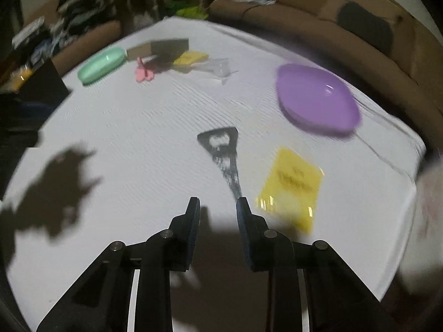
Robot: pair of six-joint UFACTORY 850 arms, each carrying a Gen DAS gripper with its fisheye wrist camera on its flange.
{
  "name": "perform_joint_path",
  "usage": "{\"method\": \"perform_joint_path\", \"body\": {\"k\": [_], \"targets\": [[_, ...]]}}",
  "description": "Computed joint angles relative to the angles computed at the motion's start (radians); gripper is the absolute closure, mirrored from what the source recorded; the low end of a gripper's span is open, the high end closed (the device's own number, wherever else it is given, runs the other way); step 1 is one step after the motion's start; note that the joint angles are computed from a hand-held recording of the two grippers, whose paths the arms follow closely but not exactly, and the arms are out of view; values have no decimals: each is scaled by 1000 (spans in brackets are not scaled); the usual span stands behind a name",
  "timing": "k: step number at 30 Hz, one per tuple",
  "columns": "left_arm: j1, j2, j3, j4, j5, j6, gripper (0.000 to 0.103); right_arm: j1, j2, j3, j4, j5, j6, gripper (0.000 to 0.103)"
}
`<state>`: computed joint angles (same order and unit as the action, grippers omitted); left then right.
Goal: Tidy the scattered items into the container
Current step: 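Grasp the metal bottle opener with the right tool, then close the left tool on the opener while the right tool releases it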
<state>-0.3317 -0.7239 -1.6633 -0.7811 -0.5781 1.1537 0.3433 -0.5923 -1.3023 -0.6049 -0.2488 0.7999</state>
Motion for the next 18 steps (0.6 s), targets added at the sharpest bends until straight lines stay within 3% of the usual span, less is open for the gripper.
{"method": "perform_joint_path", "body": {"k": [2,5,8,13,16,18], "targets": [[5,-8,-12,7,-24,-8,69,-7,-51,-60,14,-47,-38,76],[9,-1,-14,19,-21,14,68,-20,-63,-71,55,-22,-69,77],[19,-4,-28,8,-57,34,68,-20,-56,-64,174,-10,-194,94],[33,6,-33,-9,-151,119,69,52,-21,-27,195,-61,-316,94],[34,3,-37,46,-269,207,66,104,40,44,309,-49,-474,95],[28,-4,-38,115,-350,254,56,139,104,115,471,-19,-640,95]]}}
